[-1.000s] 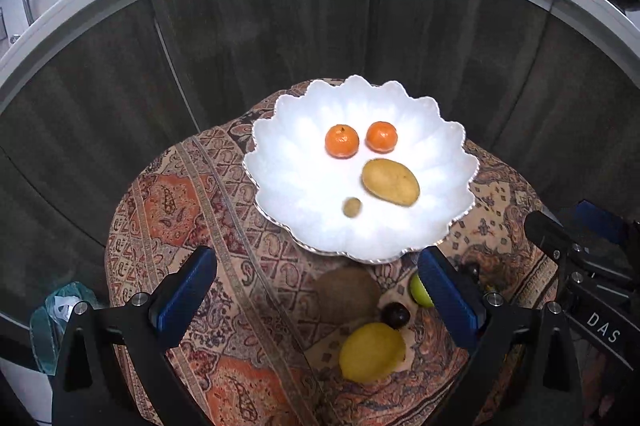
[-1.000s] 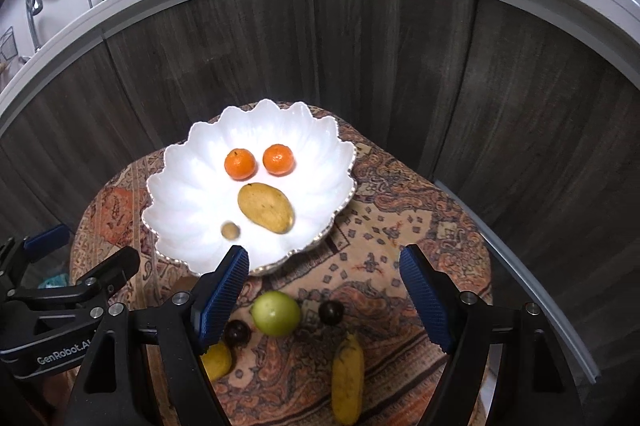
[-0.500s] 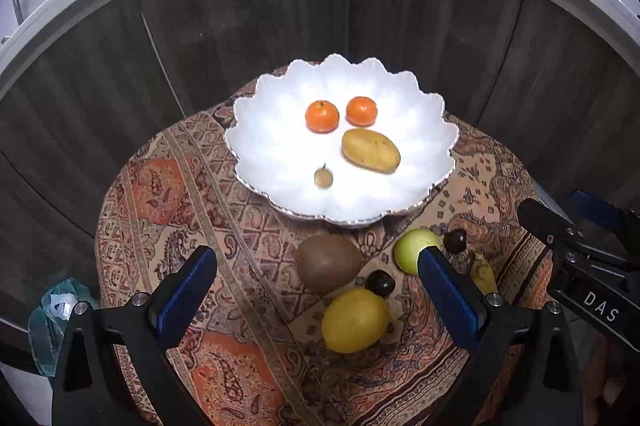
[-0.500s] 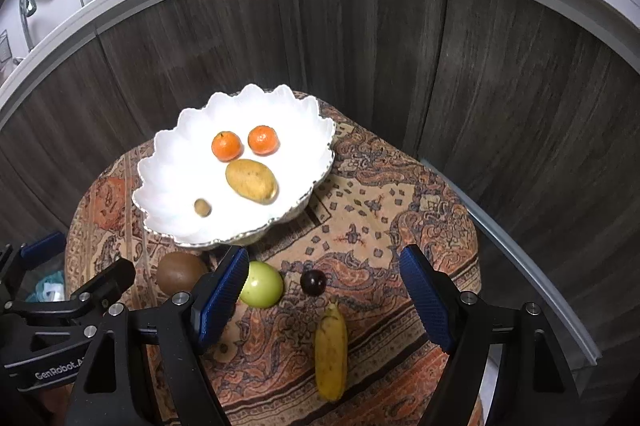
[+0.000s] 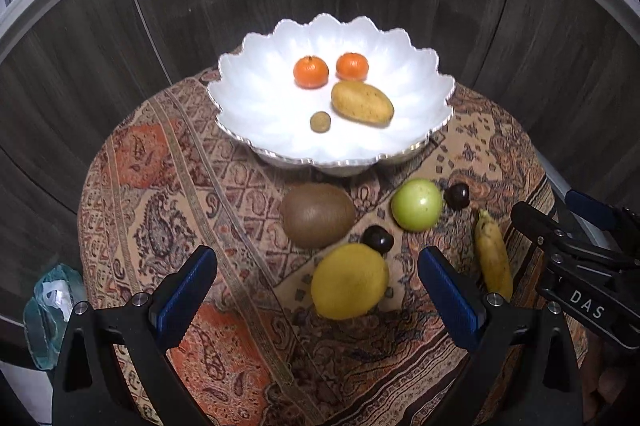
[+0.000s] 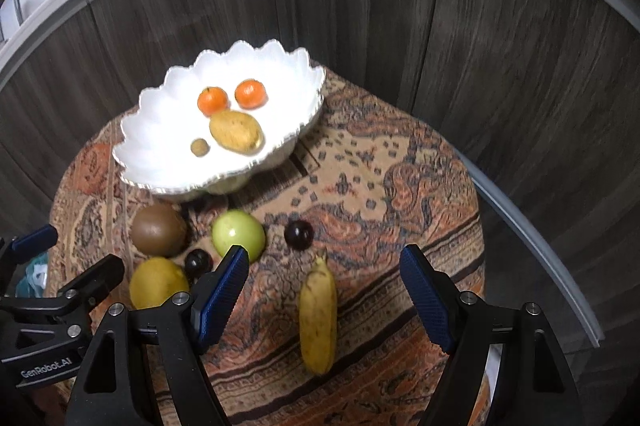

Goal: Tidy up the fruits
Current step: 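Lower the left tool to the large yellow citrus while the right tool approaches the banana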

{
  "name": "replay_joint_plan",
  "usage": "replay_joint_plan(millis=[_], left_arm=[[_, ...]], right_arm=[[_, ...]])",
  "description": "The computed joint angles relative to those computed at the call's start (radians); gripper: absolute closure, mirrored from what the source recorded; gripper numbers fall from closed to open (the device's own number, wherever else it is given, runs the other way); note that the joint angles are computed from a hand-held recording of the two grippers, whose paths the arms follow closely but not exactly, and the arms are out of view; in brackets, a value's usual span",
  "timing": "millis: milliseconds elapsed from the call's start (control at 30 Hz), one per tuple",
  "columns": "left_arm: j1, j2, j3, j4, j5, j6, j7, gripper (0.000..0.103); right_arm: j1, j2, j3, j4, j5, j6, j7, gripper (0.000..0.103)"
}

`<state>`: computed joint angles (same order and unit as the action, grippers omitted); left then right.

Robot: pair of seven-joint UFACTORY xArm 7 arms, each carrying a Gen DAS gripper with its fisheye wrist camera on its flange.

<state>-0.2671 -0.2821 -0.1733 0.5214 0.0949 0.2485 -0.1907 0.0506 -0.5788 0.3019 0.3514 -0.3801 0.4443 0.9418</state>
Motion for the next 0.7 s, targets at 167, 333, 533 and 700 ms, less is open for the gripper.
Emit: replay_joint_plan(millis=[167, 333, 533, 700], left_arm=[[-0.040, 0.020, 0.029, -0.025, -0.049, -0.021, 0.049, 0.001], [-0.048, 0.050, 0.028, -0.035, -0.074, -0.041, 0.074, 0.002], [-0.069, 0.089, 0.039, -0.036, -0.107, -0.056, 0.120, 0.008], [-0.082, 0.123, 0.040, -0.026, -0.142, -0.057, 0.159, 0.017]], right_arm=[[0.013, 0.018, -0.003, -0.024, 0.009, -0.012, 0.003, 0.025], [0.019, 0.042, -0.006, -0.040, 0.013, -0.027, 0.003, 0.025], [0.021, 0.068, -0.006, -0.051, 0.009, -0.048, 0.009, 0.027], [0.025, 0.089, -0.014, -0.059, 0.014, -0.065, 0.006, 0.030]])
